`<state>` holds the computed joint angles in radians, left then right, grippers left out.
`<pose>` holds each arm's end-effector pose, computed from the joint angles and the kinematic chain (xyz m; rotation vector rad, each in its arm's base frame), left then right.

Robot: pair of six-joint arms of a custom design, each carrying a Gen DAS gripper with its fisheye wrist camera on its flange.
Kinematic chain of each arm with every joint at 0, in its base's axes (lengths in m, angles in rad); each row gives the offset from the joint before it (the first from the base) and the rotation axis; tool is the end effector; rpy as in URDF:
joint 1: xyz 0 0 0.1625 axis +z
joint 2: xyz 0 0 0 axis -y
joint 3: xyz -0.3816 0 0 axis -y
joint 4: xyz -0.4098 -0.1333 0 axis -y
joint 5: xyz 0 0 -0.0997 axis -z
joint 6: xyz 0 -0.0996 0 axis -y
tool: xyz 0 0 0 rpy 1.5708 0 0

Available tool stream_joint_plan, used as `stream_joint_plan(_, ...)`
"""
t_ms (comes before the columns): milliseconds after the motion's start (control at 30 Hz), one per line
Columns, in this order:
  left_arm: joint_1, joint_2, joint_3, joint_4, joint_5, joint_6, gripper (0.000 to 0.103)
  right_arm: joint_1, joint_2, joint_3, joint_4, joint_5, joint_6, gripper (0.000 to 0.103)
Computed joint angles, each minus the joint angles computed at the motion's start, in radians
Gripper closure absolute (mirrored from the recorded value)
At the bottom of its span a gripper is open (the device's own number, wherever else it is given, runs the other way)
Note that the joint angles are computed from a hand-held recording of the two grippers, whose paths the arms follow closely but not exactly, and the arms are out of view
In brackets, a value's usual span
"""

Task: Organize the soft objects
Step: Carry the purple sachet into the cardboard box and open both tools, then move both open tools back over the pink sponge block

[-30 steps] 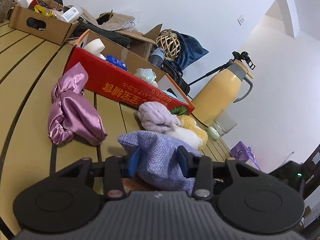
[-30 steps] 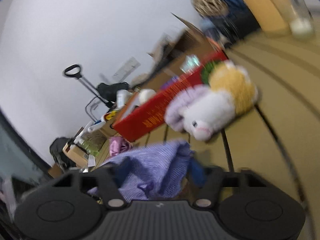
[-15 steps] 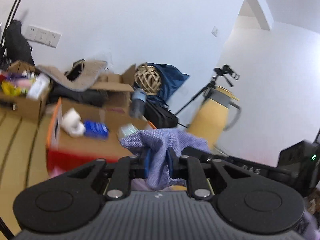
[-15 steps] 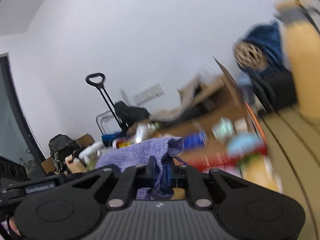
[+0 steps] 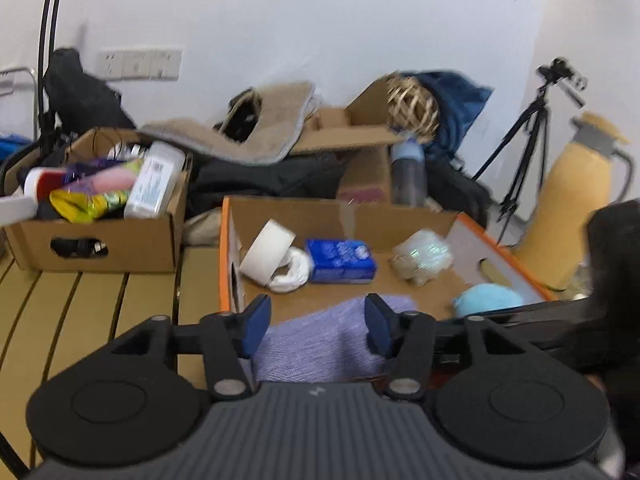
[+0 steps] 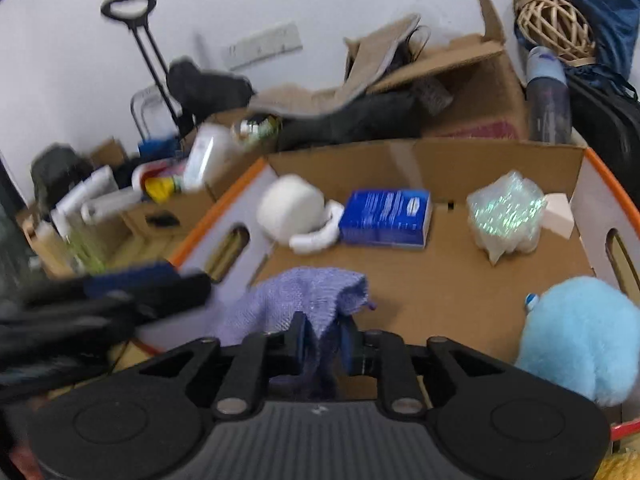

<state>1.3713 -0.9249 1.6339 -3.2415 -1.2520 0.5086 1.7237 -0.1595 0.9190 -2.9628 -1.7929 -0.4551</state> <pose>0.0274 -0.6946 0.2281 0.6526 2.3545 -1.1948 0.2337 -0.7853 -0.0785 0.7176 -2.6179 0.8320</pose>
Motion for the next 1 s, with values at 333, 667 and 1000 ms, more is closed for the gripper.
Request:
stream_joint_plan(333, -0.123, -0.235, 0.249, -0.122, 0.052, 0.04, 0.039, 0.067, -0.248, 0.357, -0.263, -0.051, -0.115, 0.049)
stream_joint_plan(667, -0.267, -0.498, 0.679, -0.371, 0.162, 0.074, 0.026, 0.102, -0.551, 0.916, -0.711, 0.016, -0.276, 0.033)
stream_joint_plan(1000, -0.46, -0.656, 1.095, -0.611, 0.348, -0.049, 0.018, 0.045, -0.57, 1.365, -1.199, 0.123, -0.333, 0.025)
